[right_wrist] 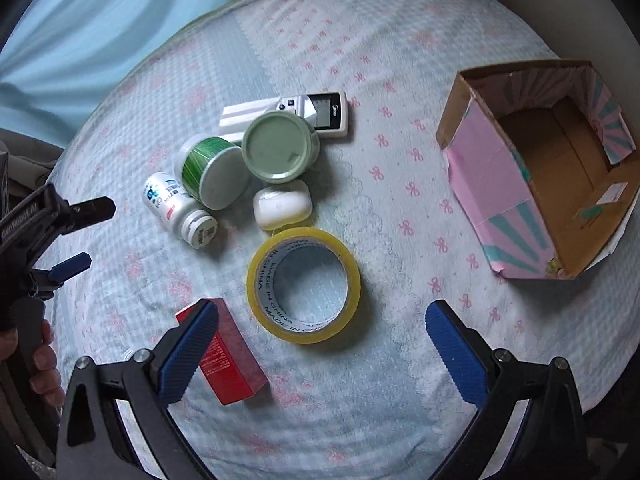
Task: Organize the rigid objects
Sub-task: 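Move left tool to white pill bottle while right tool approaches yellow tape roll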
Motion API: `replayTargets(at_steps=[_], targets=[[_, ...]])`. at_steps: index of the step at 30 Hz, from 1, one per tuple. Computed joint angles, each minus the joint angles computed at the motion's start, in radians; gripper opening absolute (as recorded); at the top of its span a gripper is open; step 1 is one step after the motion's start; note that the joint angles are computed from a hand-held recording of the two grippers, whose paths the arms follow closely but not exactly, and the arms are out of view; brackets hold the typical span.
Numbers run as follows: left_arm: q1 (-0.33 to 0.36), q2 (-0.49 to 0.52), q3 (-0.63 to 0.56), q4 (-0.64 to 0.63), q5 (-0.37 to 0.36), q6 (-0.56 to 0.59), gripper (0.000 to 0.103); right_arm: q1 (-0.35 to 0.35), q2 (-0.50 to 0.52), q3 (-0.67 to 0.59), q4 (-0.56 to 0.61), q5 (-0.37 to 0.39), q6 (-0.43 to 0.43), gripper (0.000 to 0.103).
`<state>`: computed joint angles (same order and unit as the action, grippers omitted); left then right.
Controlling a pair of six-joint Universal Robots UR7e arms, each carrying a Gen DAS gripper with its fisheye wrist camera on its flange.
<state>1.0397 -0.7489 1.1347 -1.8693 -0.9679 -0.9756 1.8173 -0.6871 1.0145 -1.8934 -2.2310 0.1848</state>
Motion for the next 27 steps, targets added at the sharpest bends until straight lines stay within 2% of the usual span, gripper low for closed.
replayTargets(at_steps=[6, 13, 18, 21, 27], targets=[[0.055, 0.074, -0.048, -0.014, -0.036, -0.073, 0.103, -0.015, 0.031, 0.03, -0.019, -0.021, 0.042, 0.103], [0.081, 0.131, -0.103, 0.004, -0.029, -0.128, 0.098, -0.021, 0.066, 0.038, -0.007, -0.064, 0.056, 0.103], [0.087, 0.149, -0.101, -0.047, -0.034, -0.137, 0.098, -0.03, 0.09, 0.015, 0.034, -0.074, 0.083, 0.103], [0.09, 0.185, -0.145, -0.028, -0.032, -0.137, 0.098, -0.037, 0.104, -0.006, 0.057, -0.074, 0.091, 0.103], [0.102, 0.302, -0.333, 0.104, -0.009, -0.158, 0.094, -0.048, 0.153, -0.081, 0.116, -0.084, 0.098, 0.103]])
